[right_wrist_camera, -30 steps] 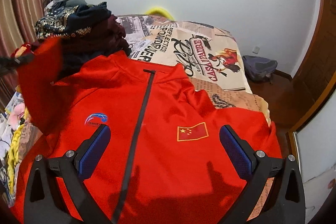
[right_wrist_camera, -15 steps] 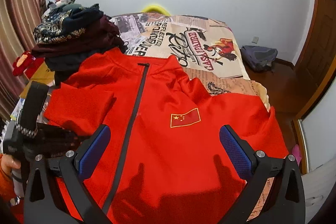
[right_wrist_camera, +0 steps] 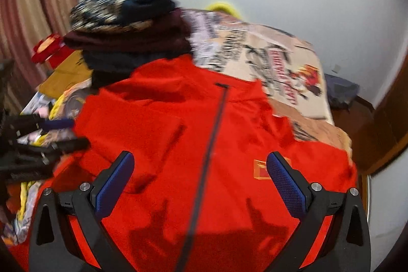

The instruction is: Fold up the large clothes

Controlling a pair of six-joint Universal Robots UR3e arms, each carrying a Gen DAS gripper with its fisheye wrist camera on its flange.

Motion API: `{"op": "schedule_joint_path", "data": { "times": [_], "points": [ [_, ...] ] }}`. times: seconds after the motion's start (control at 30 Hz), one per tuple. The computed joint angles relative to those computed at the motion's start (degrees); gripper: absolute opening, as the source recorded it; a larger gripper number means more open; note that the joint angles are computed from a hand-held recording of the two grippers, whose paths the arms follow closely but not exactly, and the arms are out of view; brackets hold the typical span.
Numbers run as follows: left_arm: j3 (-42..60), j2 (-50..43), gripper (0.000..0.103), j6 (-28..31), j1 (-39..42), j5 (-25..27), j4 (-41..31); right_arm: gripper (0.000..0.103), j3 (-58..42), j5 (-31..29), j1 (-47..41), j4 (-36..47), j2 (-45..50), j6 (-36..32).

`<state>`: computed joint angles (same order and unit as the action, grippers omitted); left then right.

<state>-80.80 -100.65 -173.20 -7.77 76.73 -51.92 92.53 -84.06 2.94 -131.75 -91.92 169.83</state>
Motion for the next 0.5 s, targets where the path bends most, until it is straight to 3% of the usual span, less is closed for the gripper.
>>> {"op": "schedule_joint_path", "data": {
  "times": [0.17, 0.5],
  "points": [
    [-10.38, 7.31, 0.064, 3.56, 6.63, 2.35, 5.14, 0.103, -10.85, 0.20, 6.10, 6.39, 9.16, -0.92],
    [-24.35, 16.28, 0.064, 6.65, 21.98, -3.25, 5.59, 0.102, -40.28, -5.35, 18.67, 21.33, 33.80, -3.01]
  ]
}}
